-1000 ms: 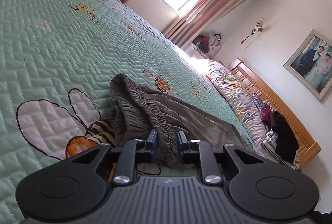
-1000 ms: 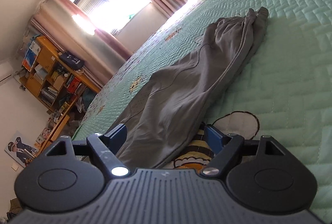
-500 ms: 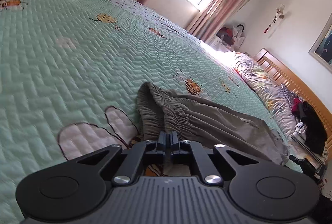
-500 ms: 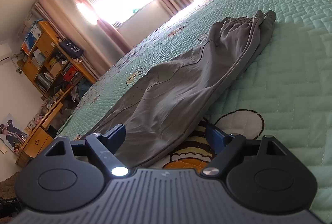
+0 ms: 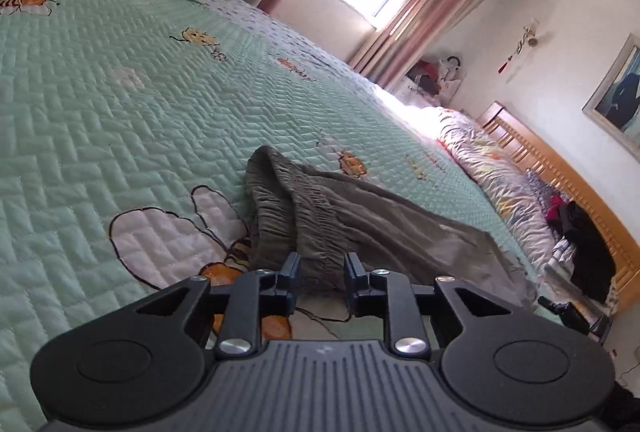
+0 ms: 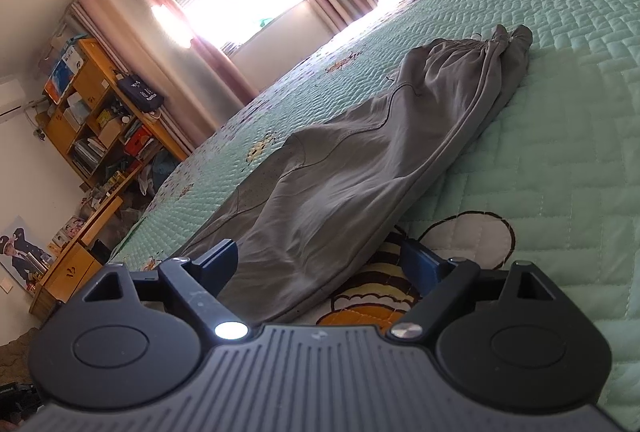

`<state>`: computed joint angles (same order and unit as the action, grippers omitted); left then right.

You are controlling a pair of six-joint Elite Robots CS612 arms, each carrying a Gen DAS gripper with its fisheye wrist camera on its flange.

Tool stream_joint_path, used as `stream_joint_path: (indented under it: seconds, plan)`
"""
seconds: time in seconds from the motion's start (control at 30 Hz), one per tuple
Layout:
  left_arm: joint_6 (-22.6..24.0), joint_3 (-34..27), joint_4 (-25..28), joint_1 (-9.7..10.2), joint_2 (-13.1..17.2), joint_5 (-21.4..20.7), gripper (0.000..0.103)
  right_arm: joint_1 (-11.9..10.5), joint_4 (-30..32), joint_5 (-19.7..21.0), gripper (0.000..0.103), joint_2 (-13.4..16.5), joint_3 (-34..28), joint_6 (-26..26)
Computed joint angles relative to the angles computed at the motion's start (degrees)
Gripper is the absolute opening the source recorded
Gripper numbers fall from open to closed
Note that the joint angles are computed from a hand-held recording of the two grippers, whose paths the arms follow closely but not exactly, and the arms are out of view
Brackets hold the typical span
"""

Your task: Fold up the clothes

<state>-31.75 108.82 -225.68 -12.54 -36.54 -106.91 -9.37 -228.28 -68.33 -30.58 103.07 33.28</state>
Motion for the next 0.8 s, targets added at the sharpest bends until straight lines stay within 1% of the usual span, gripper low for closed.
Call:
stream_joint_path:
  seconds: [0.03, 0.1, 0.13, 0.17, 0.27, 0.3, 0.37, 0.43, 0.53, 0.6, 0.67, 0.73, 0.8]
  plan:
    - [-0.8, 0.0, -1.3, -0.15, 0.2, -0.4, 0.029, -0.1, 0.2, 0.2, 0.089, -0.3, 0.2, 0.5]
    - [-0.7, 0.4, -3.5, -1.18, 0.1, -0.7, 0.043, 0.0, -0.4, 0.2, 0.089, -0.8, 0.8, 0.7]
    - [-0.6, 0.5, -3.9, -1.72, 0.1, -1.0, 0.046, 0.1, -0.9, 1.1, 0.089, -1.1, 1.0, -0.5]
    - [-0.1, 0.6, -4.0, -2.35, 0.0, -1.3, 0.048, 0.2, -1.3, 2.0, 0.089, -1.3, 1.2, -1.7]
    - [1.8, 0.2, -3.6, -3.78, 0.2, -3.0, 0.048, 0.8, 0.0, 6.5, 0.089, -2.1, 1.7, -6.9]
    - [2.7, 0.0, -2.2, -4.08, 0.0, -3.1, 0.048, 1.2, 0.5, 7.1, 0.089, -2.4, 1.8, -8.8]
    - [5.4, 0.1, 1.2, -4.63, -0.6, -1.3, 0.048, 1.7, 1.1, 8.1, 0.089, -2.7, 1.9, -11.4]
    - [6.6, 0.5, 3.0, -4.51, -1.0, 0.8, 0.048, 1.8, 1.5, 8.4, 0.089, -2.7, 2.2, -11.8]
    - [6.3, 1.2, 3.3, -3.39, -1.3, 3.3, 0.049, 1.6, 2.7, 8.2, 0.089, -2.6, 2.5, -11.0]
    - [6.9, 1.2, 2.7, -2.38, -1.3, 3.3, 0.049, 1.4, 3.6, 8.1, 0.089, -2.4, 2.3, -9.6]
    - [7.5, 0.7, 2.2, -1.48, -1.2, 2.1, 0.049, 1.3, 4.2, 8.3, 0.089, -2.2, 2.0, -7.9]
    - [8.6, -0.2, 3.4, -0.91, -1.2, 1.4, 0.049, 1.4, 4.4, 8.1, 0.089, -2.0, 1.8, -7.7]
    - [10.0, -1.3, 5.2, -0.51, -1.1, 0.3, 0.049, 1.8, 4.7, 7.3, 0.089, -2.1, 1.8, -8.7]
